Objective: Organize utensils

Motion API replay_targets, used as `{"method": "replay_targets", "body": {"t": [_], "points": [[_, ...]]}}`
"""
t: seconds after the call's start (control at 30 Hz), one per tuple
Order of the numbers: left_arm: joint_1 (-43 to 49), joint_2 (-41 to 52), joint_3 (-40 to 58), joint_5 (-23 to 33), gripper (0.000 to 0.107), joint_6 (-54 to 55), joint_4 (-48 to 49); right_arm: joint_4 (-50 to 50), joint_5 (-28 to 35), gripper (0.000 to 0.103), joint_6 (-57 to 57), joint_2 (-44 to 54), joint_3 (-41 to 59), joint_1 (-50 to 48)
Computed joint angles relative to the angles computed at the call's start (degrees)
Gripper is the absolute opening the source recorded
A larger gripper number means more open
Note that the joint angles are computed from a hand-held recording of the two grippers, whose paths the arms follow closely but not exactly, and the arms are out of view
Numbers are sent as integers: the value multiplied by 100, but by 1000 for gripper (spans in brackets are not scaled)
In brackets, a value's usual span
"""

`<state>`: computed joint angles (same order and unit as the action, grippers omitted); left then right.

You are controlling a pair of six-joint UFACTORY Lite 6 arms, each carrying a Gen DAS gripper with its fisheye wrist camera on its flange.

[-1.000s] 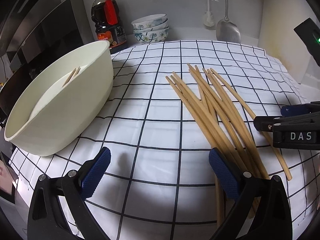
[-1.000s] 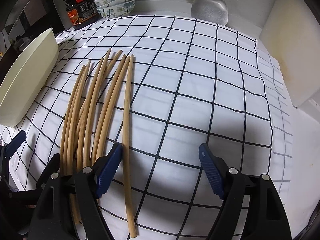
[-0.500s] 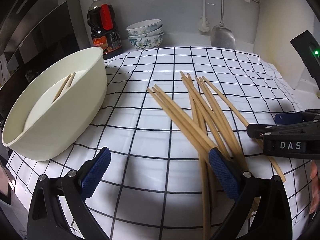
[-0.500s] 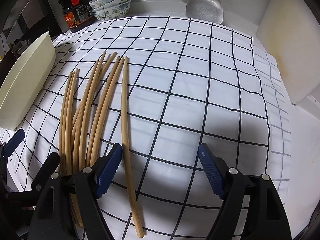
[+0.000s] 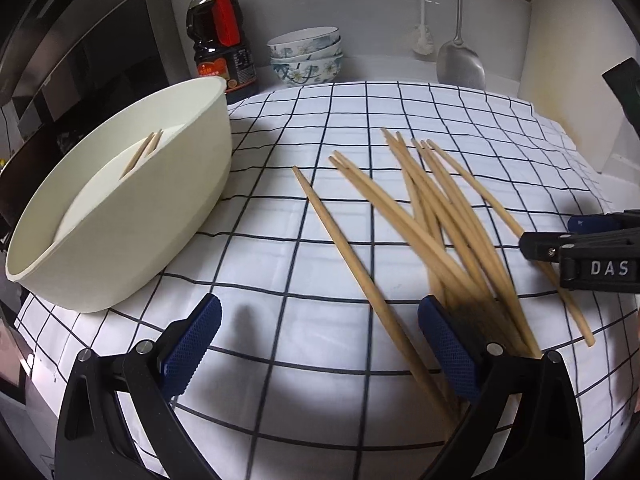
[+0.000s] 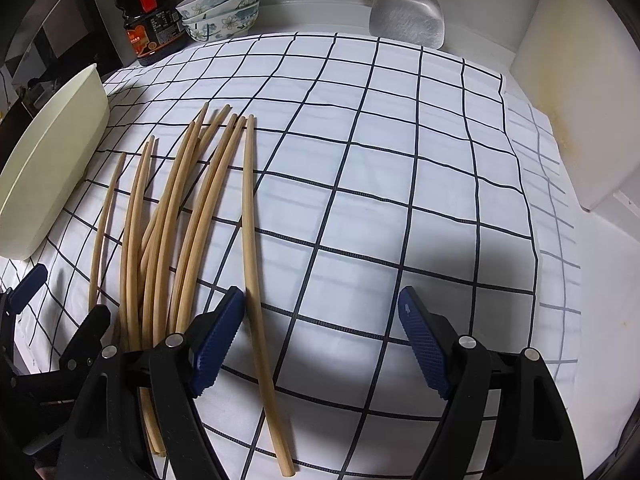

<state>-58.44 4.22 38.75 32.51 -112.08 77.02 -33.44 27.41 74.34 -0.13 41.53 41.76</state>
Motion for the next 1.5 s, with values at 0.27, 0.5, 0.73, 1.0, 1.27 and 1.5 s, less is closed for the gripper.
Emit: {"method": "replay_targets", "body": {"t": [0.27,0.5,0.73,1.0,1.27,1.5], "points": [[358,-132,-188,-146,97,47,-1,-625,68,76,621,215,111,149],[525,-188,-174,-651,71,-56,312,-1083,-105,48,936,215,104,352],[209,-117,-28,-732,13,6,391,-1358,148,6,1132,545,462,694],[172,-374,-359,-957,7,-826,1211,-1539,-136,6,1465,159,108,417],[658,-1082,-677,-1529,7,-612,1299,-1974,-100,6,2116,-115,90,524],[1271,-1951,-897,-2047,7,749,412,-2262,-109,6,2666,-593,-56,556]]}}
